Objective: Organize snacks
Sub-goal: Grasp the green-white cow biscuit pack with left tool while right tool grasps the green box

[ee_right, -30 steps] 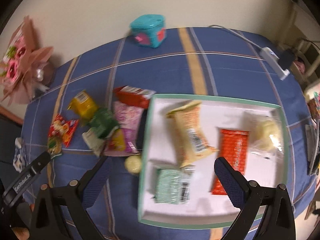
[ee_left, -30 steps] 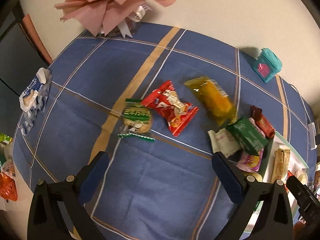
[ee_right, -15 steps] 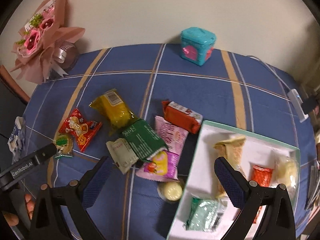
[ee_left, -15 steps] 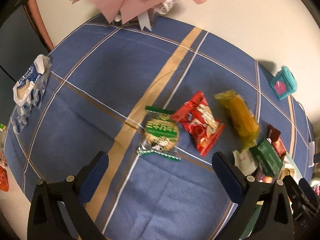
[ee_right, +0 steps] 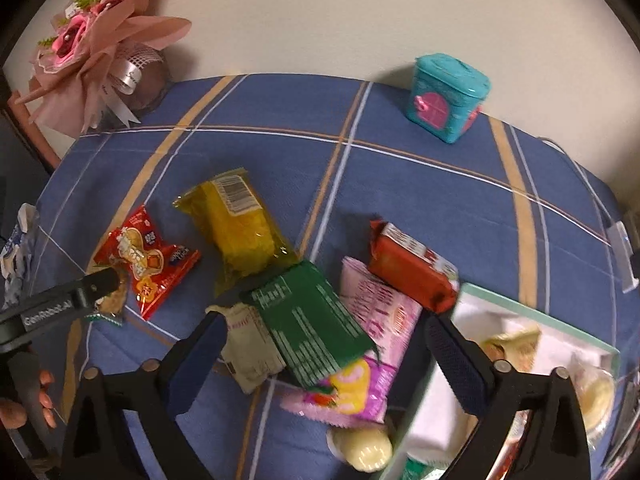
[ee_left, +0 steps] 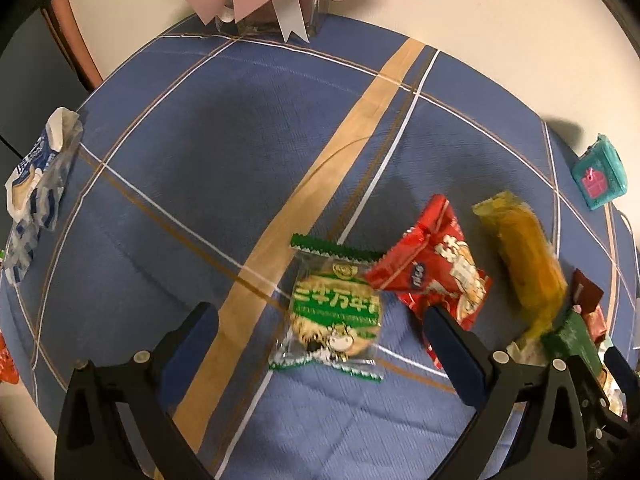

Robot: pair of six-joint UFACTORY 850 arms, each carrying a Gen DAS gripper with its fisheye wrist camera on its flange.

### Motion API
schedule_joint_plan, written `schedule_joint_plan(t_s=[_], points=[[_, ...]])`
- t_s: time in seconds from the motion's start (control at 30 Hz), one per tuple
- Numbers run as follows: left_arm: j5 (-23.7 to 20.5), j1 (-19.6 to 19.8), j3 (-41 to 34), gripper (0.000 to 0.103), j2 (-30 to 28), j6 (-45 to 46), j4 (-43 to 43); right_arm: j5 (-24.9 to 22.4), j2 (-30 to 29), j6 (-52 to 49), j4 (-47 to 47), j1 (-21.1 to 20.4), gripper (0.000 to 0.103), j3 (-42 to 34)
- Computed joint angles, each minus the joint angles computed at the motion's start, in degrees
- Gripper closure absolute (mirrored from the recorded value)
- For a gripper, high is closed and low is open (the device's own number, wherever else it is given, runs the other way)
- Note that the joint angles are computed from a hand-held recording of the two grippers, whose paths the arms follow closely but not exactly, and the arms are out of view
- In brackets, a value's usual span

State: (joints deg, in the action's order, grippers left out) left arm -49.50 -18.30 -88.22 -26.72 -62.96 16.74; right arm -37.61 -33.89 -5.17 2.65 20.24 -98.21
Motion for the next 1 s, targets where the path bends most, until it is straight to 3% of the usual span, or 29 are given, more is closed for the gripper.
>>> schedule_joint_plan(t_s=[0.1,0.2,0.27,0.3,0.37,1.0], points=[[-0.06,0.29,-0.40,0.015,-0.98,1.13,-0.35,-0.04,-0.83,-1.47,0.32,0.56,0.014,-0.58],[0.31,0.51,-0.53,0.032,-1.49,2.15,-1.38,-0.29,-1.50,-1.73,0.16,0.80,0.028,-1.06],[0.87,0.55,-0.54,0.048,-1.57,2.84,-1.83,-0.29,-1.65,-1.10,-1.15,1.01,0.045,-1.08],[0.74,0.39,-0.62,0.052,-1.60,2.62,-1.53,-0.23,-1.66,-1.36,-0.81,0.98,0.049,-1.07],[0.07,0.11,-1.13,0.052,-1.83,2.42,-0.65,-0.27,-1.58,-1.94,0.61,0.77,0.059,-1.02],[-1.99,-3.32,-3.13,0.052,1.59,-2.47,2.43,-1.33,4.43,-4.72,6.40,-1.79,0.061,3.02]])
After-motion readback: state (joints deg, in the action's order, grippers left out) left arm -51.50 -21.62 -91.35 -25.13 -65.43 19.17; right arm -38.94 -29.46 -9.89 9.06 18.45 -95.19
